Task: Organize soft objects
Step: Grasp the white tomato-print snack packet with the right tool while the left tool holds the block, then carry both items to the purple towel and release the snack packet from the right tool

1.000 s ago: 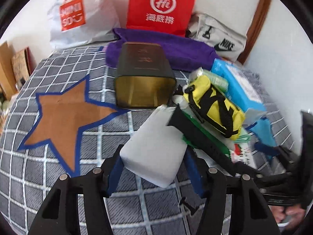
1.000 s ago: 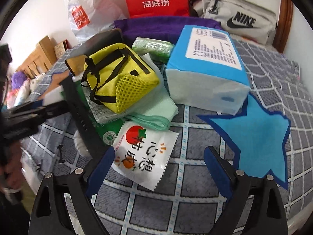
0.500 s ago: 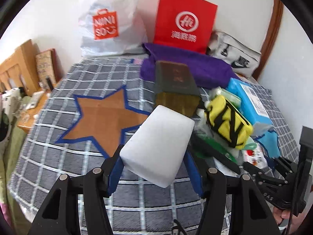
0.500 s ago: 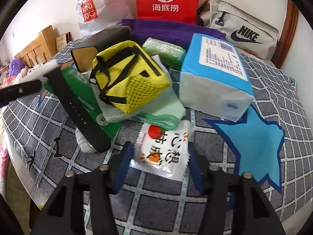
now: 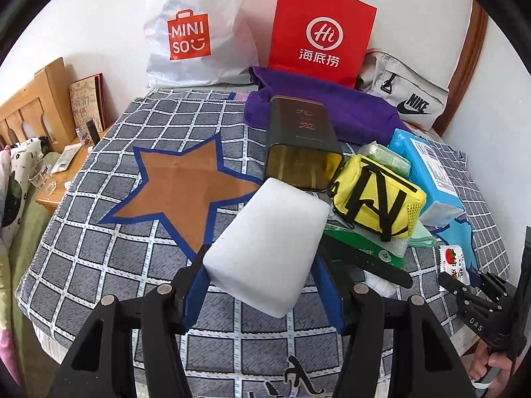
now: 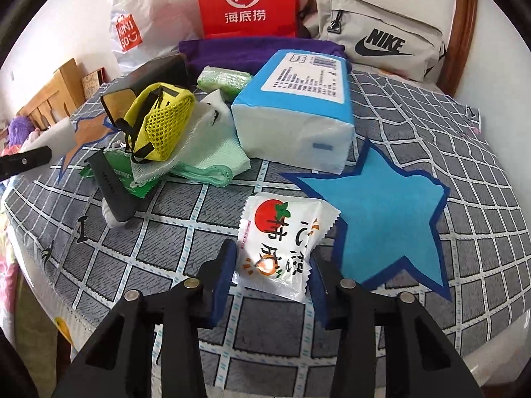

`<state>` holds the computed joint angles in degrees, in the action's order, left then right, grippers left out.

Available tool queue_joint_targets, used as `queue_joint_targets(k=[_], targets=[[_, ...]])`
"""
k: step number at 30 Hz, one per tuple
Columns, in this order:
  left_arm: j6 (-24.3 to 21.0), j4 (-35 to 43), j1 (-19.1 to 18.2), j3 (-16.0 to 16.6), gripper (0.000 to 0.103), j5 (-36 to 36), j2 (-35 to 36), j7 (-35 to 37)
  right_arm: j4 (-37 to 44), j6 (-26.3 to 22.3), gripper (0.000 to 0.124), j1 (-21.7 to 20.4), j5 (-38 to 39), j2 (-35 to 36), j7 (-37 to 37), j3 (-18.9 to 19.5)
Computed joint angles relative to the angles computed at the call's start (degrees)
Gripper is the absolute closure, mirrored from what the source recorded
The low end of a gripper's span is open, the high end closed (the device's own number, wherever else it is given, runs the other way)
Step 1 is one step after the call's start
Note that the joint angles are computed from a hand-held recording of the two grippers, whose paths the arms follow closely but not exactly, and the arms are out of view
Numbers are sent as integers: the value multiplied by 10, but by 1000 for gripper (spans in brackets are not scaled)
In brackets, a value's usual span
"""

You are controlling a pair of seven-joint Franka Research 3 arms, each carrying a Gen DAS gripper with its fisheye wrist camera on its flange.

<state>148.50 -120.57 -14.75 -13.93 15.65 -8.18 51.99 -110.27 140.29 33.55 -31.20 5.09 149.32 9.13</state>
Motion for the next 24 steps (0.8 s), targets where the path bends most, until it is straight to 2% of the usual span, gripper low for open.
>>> queue_joint_targets(k=[13,24], targets=[[-35,60,-7,-5,46,4,21,4,4,24,85,-17,8,-31,-11,6],[-53,153,-7,-3,46,18,70,15,79,15,84,-33,10,-7,-48,-5]])
